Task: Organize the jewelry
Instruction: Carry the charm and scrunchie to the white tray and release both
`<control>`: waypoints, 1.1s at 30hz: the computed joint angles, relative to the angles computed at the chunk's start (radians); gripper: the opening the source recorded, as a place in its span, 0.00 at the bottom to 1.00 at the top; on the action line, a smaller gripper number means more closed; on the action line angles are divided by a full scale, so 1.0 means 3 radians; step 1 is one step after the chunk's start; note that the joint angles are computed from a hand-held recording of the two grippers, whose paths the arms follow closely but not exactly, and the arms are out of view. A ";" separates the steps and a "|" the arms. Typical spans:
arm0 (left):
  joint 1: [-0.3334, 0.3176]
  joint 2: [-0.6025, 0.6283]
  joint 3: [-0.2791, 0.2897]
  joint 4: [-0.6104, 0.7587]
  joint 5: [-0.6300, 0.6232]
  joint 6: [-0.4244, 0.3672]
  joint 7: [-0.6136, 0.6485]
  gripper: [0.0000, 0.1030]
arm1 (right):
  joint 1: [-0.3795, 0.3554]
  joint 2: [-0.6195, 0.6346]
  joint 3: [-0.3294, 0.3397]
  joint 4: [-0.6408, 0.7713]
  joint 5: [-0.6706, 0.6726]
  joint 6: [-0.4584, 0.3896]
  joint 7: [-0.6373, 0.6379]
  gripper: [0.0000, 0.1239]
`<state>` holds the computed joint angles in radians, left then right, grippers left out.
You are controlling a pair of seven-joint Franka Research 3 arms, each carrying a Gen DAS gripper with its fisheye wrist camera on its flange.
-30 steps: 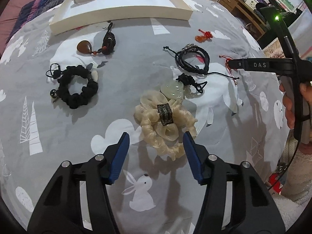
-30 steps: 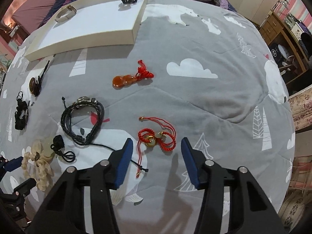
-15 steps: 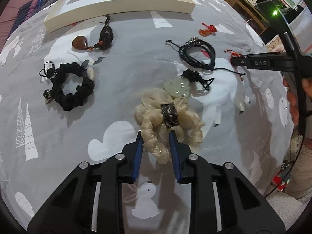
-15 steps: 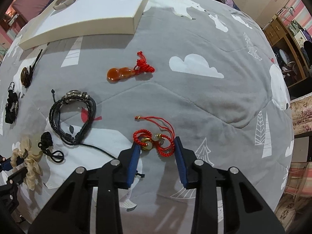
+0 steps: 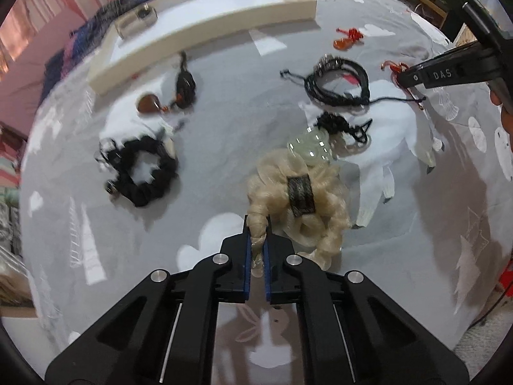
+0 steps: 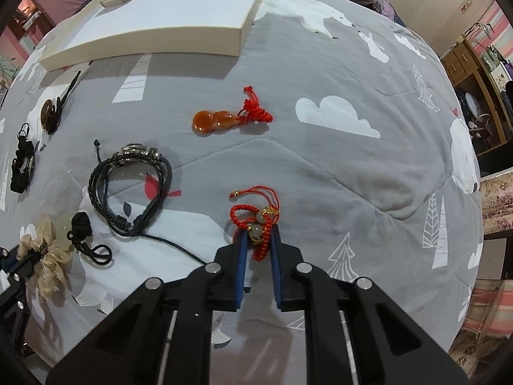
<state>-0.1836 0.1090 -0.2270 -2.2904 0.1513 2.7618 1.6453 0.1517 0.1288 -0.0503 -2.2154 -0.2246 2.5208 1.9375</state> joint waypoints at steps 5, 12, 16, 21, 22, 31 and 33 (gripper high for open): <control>-0.0060 -0.0112 0.0078 -0.0064 0.0480 0.0161 -0.0336 0.03 | 0.0023 -0.0098 -0.0019 -0.0071 -0.0245 0.0065 0.0215 0.11; -0.0005 -0.0240 0.0080 -0.0004 0.0420 0.0281 -0.0293 0.03 | -0.0028 -0.0272 0.0030 -0.0095 -0.0408 0.0090 0.0370 0.11; 0.0039 -0.0179 0.0093 0.0250 0.0246 0.0264 -0.0245 0.03 | -0.0071 -0.0280 0.0044 0.0021 -0.0434 0.0091 0.0371 0.11; 0.0122 0.0086 0.0101 0.0799 0.0032 0.0152 -0.0256 0.03 | -0.0060 -0.0169 0.0058 0.0315 -0.0471 0.0029 0.0334 0.11; 0.0140 0.0139 0.0102 0.0896 0.0005 0.0130 -0.0267 0.03 | -0.0052 -0.0129 0.0054 0.0382 -0.0476 0.0018 0.0324 0.11; 0.0299 0.0957 0.0064 0.2213 -0.0198 -0.0220 -0.0248 0.03 | 0.0064 0.0350 -0.0030 0.1246 -0.0361 -0.0060 0.0203 0.11; 0.0298 0.1184 0.0054 0.2542 -0.0204 -0.0348 -0.0249 0.03 | 0.0093 0.0542 -0.0052 0.1550 -0.0289 -0.0106 0.0156 0.11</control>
<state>-0.0942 0.4640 -0.2108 -1.5279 0.0902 2.6574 1.5707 0.1797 0.2914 -0.0658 -1.7504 -0.3114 2.4890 1.9841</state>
